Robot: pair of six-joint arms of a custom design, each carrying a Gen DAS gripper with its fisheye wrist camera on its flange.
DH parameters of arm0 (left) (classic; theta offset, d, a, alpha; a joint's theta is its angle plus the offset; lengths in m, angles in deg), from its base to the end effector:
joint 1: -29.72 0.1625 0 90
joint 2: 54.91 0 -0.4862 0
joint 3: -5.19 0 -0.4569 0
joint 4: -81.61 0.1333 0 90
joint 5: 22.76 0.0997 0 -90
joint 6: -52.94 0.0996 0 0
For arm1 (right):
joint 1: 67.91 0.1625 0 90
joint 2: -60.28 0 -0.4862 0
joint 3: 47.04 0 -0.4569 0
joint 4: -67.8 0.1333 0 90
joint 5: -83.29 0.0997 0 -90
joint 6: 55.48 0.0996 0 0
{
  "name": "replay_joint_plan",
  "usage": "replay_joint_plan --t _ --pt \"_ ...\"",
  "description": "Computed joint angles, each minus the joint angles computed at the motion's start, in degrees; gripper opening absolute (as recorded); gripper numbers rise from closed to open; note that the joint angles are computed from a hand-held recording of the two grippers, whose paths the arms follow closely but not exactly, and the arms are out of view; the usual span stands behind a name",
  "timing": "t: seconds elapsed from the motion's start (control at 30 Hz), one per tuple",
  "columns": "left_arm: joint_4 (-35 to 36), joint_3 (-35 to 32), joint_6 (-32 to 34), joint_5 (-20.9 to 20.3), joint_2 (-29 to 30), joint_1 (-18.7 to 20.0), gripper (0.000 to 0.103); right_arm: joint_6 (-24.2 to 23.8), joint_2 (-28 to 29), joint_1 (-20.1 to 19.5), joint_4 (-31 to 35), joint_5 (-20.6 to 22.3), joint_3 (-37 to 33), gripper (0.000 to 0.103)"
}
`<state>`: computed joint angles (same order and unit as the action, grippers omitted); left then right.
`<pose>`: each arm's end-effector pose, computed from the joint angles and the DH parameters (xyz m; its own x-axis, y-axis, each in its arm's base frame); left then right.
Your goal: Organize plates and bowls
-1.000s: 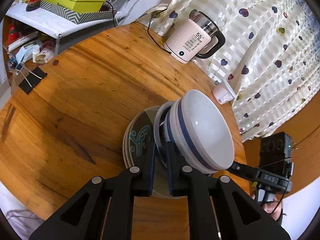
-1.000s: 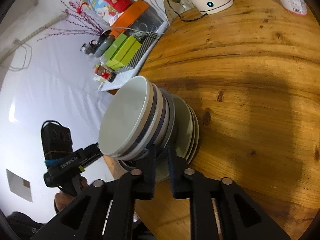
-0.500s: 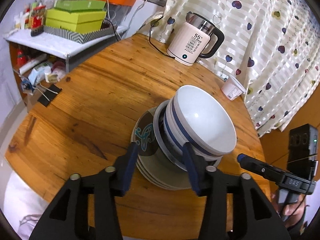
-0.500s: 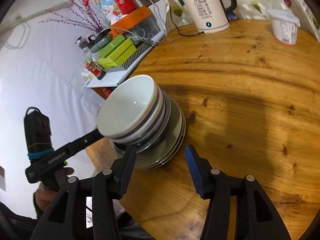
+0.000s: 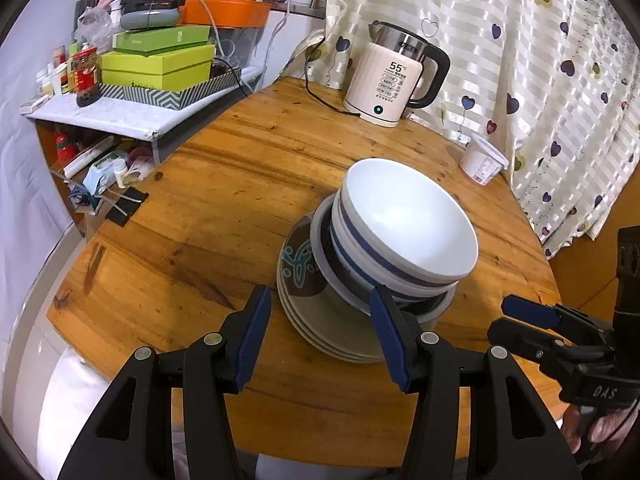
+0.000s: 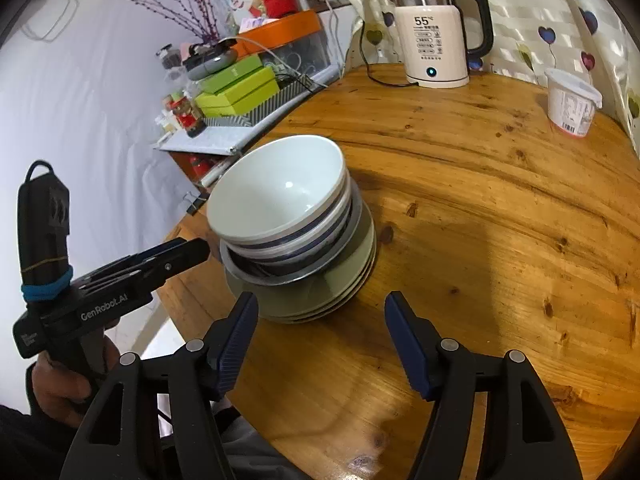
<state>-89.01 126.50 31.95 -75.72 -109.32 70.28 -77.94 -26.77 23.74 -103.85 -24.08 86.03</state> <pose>-0.3134 -0.5226 0.0840 -0.8503 0.2532 -0.4614 0.4643 0.7737 -0.4311 0.1173 -0.4755 0.3001 -0.8773 -0.1751 0.4468 -0.3880 0.8067 -0.4457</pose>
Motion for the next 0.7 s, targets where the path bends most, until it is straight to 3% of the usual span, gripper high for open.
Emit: replay_joint_plan --t 0.2,0.37,0.7 --pt "-1.0 0.5 0.0 -0.1 0.1 -0.2 0.053 -0.6 0.8 0.7 -0.5 -1.0 0.2 0.068" --pt "1.3 0.2 -0.7 3.4 0.6 -1.3 0.053 -0.7 1.2 0.8 -0.5 -1.2 0.2 0.068" --pt "1.8 0.3 -1.2 3.6 0.7 -1.6 0.053 -1.1 1.7 1.1 -1.1 -1.9 0.5 0.069"
